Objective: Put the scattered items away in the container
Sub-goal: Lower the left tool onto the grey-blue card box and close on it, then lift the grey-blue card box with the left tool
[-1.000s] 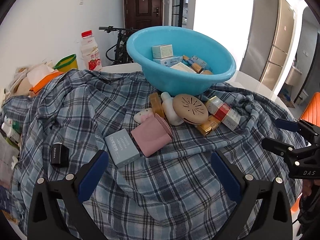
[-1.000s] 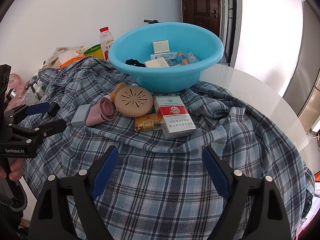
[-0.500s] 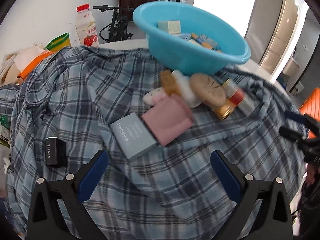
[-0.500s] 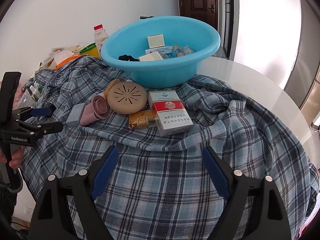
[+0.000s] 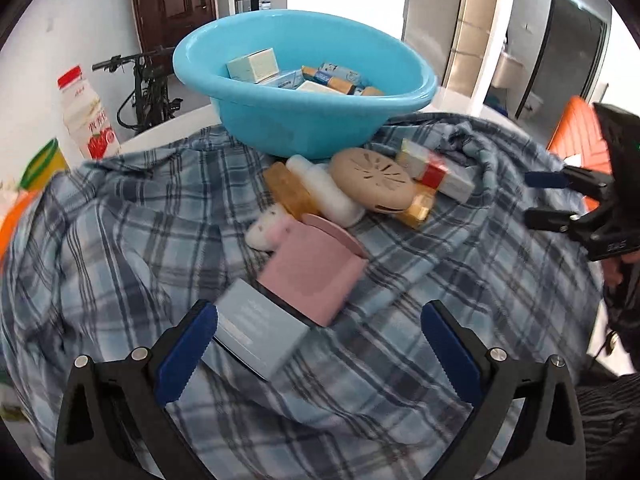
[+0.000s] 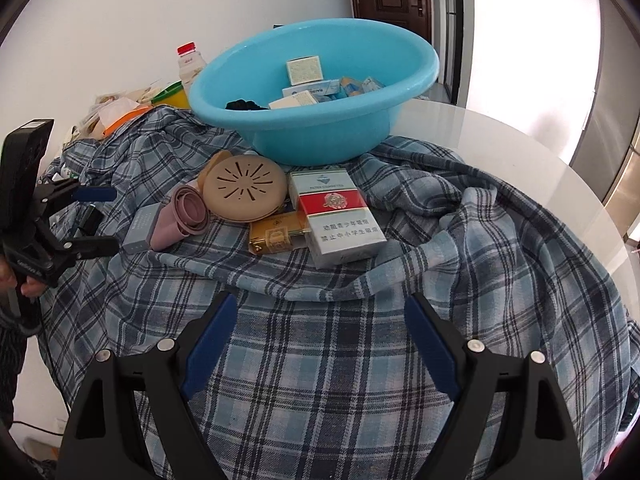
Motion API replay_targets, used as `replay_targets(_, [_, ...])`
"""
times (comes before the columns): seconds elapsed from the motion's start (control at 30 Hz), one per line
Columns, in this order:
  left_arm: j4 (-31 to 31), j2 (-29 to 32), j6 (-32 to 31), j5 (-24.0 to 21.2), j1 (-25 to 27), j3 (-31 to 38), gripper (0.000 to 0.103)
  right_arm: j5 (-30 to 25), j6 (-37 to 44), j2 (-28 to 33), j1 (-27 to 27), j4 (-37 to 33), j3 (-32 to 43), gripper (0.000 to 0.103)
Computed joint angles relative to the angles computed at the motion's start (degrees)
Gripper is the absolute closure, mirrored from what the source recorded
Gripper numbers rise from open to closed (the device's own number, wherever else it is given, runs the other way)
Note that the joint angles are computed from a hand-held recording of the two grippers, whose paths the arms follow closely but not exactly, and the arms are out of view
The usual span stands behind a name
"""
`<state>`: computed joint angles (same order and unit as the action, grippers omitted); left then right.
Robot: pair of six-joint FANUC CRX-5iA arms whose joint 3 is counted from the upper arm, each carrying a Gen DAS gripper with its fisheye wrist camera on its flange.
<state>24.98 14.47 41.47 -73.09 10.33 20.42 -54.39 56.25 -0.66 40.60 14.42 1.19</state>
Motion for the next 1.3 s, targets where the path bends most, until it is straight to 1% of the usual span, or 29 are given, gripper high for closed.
replay_targets(0.1, [-3.0,2.31,1.29,-1.1,-0.61,2.91,0.0,-0.36,-0.52,0.24,-0.48,-0.2,0.1,0.019])
replay_targets(0.2, [-3.12,4.64,1.94,-3.98,-0.34,4.94,0.0,-0.97,-0.66,0.75,-0.96,-0.62,0.62,0.019])
replay_targets(0.4, [-4.96,5.69,2.29,-4.09,-0.34,4.97,0.0,-1.4,-0.44,1.94,-1.54,-1.78,1.88,0.018])
replay_targets(0.47, [-5.89,5.5,2.45,-2.9,-0.39,4.47,0.0,-1.41,0.16,2.41,-1.67,-3.36,2.71,0.019])
replay_targets(0.5, [-5.91,5.94,2.8,-3.38,-0.29,4.94,0.0,-1.36,0.75,2.59,-1.76,-4.28,3.13,0.019])
replay_targets(0.63, [-4.67,7.07,3.26,-4.51,0.52,5.85,0.0,-1.13,1.55,3.05,-1.11,-4.56,3.7,0.019])
replay_targets(0.87, [-3.33,7.25,1.87,-4.0,1.01,5.38,0.001,-1.77,0.8,3.38,-0.86,-4.02,4.05,0.018])
replay_targets(0.93, [-2.96,6.86,1.82,-3.64,1.19,4.82,0.007,-2.07,0.46,3.4,-0.84,-3.69,3.99,0.018])
replay_targets(0.97, [-2.73,6.87,2.06,-3.81,1.37,4.84,0.014,-2.19,0.31,3.41,-0.88,-3.63,3.98,0.019])
replay_targets(1.0, [-2.32,6.94,2.21,-4.19,1.63,4.97,0.018,-2.22,0.21,3.39,-0.92,-3.66,3.95,0.019])
replay_targets(1.07, [-2.09,7.08,2.76,-4.68,2.01,5.39,0.023,-2.22,0.25,3.33,-1.04,-3.97,3.91,0.019])
replay_targets(1.17, [-2.69,6.71,3.84,-4.82,2.21,5.43,0.023,-1.86,0.44,3.11,-1.06,-4.44,3.72,0.019])
replay_targets(1.3, [-3.04,4.62,3.03,-4.67,2.28,3.68,0.023,-1.38,0.69,2.37,-0.78,-4.14,3.0,0.019])
